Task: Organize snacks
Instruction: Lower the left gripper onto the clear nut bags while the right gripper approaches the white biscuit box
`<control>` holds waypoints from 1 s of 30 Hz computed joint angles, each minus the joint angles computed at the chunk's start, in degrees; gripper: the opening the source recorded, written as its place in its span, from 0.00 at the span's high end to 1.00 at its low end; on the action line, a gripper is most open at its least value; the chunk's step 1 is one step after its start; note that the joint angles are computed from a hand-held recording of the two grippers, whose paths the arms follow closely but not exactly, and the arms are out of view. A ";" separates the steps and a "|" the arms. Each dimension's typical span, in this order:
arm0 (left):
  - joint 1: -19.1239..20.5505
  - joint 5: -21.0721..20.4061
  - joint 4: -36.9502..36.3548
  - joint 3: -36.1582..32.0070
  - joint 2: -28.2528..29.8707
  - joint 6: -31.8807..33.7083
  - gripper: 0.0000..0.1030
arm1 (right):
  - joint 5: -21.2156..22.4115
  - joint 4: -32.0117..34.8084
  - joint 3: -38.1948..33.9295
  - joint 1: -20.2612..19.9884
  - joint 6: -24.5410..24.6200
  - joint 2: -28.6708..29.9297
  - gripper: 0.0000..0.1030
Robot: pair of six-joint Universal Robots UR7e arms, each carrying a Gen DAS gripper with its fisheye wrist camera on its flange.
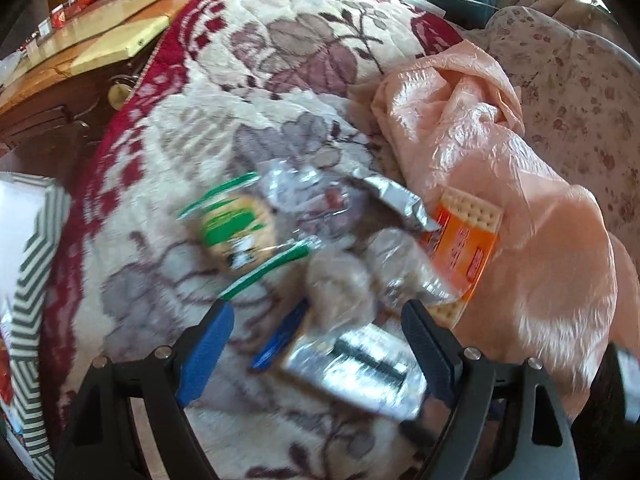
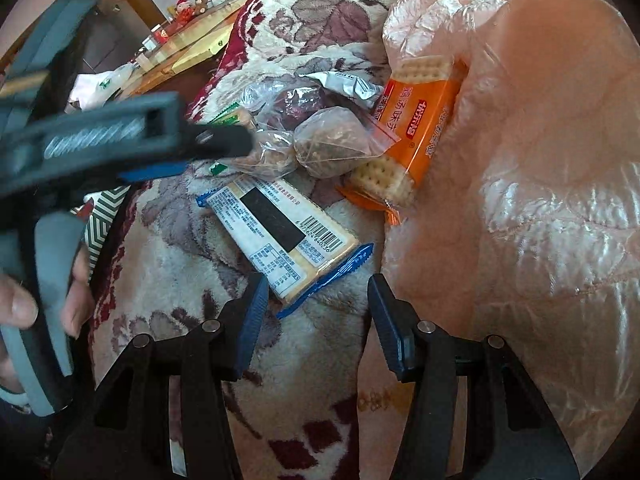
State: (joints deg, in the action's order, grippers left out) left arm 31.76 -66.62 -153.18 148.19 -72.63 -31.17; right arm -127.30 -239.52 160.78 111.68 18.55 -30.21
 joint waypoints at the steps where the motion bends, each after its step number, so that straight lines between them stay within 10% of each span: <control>1: 0.16 -0.61 -0.75 -0.59 1.25 0.12 0.15 | 0.17 0.06 -0.09 -0.05 0.00 0.01 0.49; 13: 0.09 -1.04 -4.45 -4.89 12.79 0.47 0.13 | 3.55 -5.07 0.47 -3.67 -2.05 2.19 0.48; 23: 1.31 -2.16 -11.41 -2.66 11.57 5.56 0.74 | 4.17 -6.20 0.24 -4.53 -2.71 2.62 0.48; 30: 2.15 -3.33 -9.86 -1.95 9.00 6.01 0.75 | 3.99 -7.52 0.43 -4.65 -4.08 1.93 0.48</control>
